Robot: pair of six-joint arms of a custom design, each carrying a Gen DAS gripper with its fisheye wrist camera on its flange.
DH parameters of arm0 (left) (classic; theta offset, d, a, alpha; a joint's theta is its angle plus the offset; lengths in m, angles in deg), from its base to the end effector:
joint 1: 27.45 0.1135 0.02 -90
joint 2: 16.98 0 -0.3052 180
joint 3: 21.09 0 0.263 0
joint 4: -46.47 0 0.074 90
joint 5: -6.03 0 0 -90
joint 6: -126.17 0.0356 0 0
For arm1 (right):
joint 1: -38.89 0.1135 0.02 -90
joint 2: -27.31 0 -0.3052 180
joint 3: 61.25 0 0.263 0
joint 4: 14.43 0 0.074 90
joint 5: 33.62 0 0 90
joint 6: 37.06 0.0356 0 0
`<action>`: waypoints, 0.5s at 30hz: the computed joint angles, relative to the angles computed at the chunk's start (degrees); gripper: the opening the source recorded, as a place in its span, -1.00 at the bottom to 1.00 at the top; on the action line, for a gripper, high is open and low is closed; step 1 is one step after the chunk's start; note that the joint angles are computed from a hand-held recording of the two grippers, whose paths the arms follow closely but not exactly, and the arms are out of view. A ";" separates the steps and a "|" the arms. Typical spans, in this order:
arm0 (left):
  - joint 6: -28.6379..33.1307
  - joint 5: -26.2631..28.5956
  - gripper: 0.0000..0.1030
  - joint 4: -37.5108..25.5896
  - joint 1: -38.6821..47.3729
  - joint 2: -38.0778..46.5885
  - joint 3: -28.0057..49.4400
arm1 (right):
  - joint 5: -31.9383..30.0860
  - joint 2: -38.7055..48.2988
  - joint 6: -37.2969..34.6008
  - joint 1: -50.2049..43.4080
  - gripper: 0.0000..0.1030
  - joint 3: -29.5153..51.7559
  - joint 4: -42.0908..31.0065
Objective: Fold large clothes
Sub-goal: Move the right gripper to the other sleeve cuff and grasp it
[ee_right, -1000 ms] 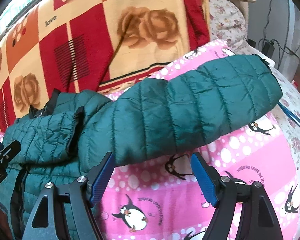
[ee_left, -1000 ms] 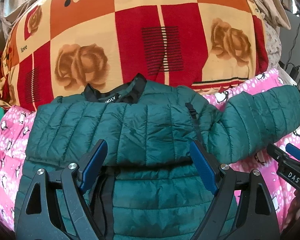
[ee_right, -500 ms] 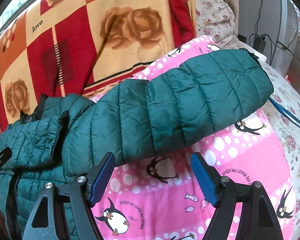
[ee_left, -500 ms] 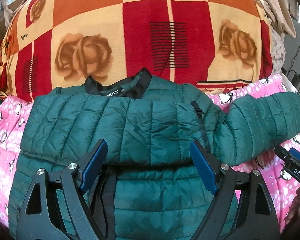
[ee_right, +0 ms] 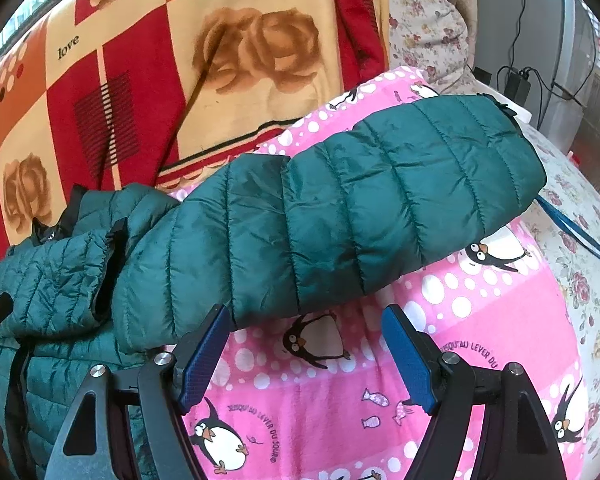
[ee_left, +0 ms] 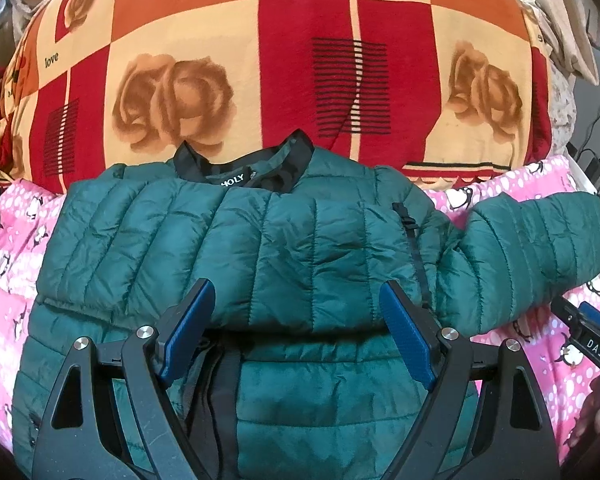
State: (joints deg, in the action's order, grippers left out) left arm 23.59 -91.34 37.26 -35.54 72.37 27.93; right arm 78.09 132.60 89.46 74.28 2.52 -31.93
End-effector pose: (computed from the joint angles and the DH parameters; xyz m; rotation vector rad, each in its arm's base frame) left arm 0.2857 -0.0360 0.1653 -0.1525 2.4210 -0.0067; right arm 0.2950 0.1934 0.1418 0.1568 2.4875 0.0187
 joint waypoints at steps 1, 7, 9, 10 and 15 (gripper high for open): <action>-0.02 0.09 0.64 0.05 0.17 0.10 0.01 | -0.04 0.11 0.10 -0.09 0.47 0.13 -0.12; 0.36 0.68 0.64 0.48 1.37 0.95 0.04 | -0.37 0.59 -0.24 -0.68 0.47 0.74 -0.53; 0.92 0.85 0.64 0.73 2.11 1.08 -0.06 | -0.62 0.23 -0.20 -1.22 0.47 0.41 -0.14; 1.22 0.91 0.64 0.88 2.56 0.99 -0.18 | -0.68 -0.23 -0.04 -2.06 0.47 0.00 0.26; 1.37 2.38 0.64 0.92 5.88 1.74 0.17 | -0.45 -1.08 1.14 -6.70 0.47 -1.15 0.79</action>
State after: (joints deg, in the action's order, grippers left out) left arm 24.97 -88.96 38.18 -29.66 74.11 28.10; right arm 77.64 131.53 90.60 67.58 1.37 -31.14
